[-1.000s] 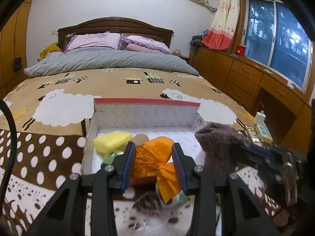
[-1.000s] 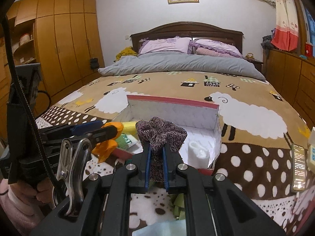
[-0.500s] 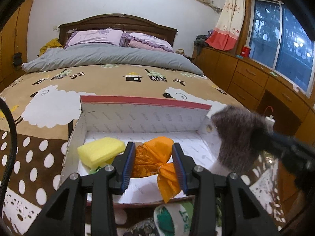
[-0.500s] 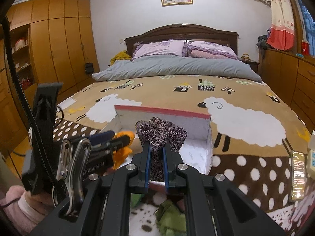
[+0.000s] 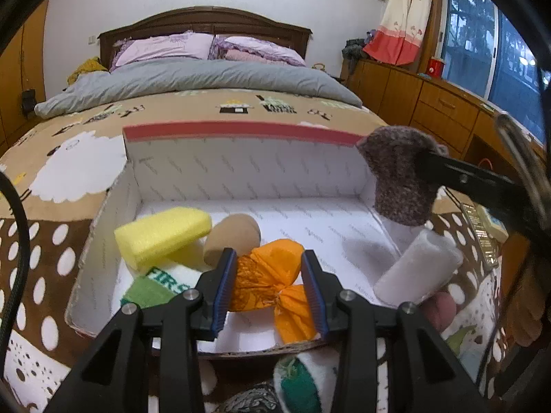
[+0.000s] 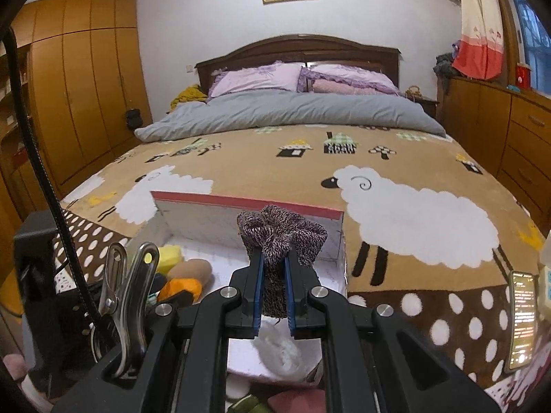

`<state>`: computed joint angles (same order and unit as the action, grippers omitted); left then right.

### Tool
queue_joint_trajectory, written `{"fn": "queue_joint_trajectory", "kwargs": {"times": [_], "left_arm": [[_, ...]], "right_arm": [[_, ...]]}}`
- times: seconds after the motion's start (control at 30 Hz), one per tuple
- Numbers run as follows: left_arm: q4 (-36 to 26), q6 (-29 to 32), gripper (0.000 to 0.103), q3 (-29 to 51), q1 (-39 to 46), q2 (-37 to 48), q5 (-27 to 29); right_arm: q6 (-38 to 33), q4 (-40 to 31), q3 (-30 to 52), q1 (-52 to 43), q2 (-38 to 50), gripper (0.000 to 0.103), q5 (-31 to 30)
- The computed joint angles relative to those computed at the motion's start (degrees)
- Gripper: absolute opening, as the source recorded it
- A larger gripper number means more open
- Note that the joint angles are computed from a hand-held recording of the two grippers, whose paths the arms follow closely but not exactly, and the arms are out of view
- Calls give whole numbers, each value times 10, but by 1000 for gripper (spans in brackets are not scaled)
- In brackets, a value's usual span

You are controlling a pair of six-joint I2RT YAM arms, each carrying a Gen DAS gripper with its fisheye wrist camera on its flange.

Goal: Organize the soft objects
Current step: 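Carry the orange bow and grey sock over the shoebox with both grippers, then open both grippers to drop the bow and grey sock into the shoebox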

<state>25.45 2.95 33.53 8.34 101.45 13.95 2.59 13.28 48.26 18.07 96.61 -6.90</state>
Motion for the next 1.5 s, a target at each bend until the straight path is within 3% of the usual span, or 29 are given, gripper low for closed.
{"fn": "queue_joint_trajectory", "kwargs": {"times": [0.33,0.73,1.0,1.13,1.5], "left_arm": [[5,-1,41,-2,0,17,-1],[9,1,41,-5,-2,19,-4],[7,-2,45,-6,-5,14,-8],[9,4,54,-15,-11,-5,-19],[-49,32,62,-54,-11,-132,-33]], "right_arm": [[13,8,33,-9,86,12,3],[23,4,51,-15,120,12,3],[32,1,53,-16,120,23,3],[35,1,49,-13,110,32,8],[36,-23,29,-9,43,35,3]]}}
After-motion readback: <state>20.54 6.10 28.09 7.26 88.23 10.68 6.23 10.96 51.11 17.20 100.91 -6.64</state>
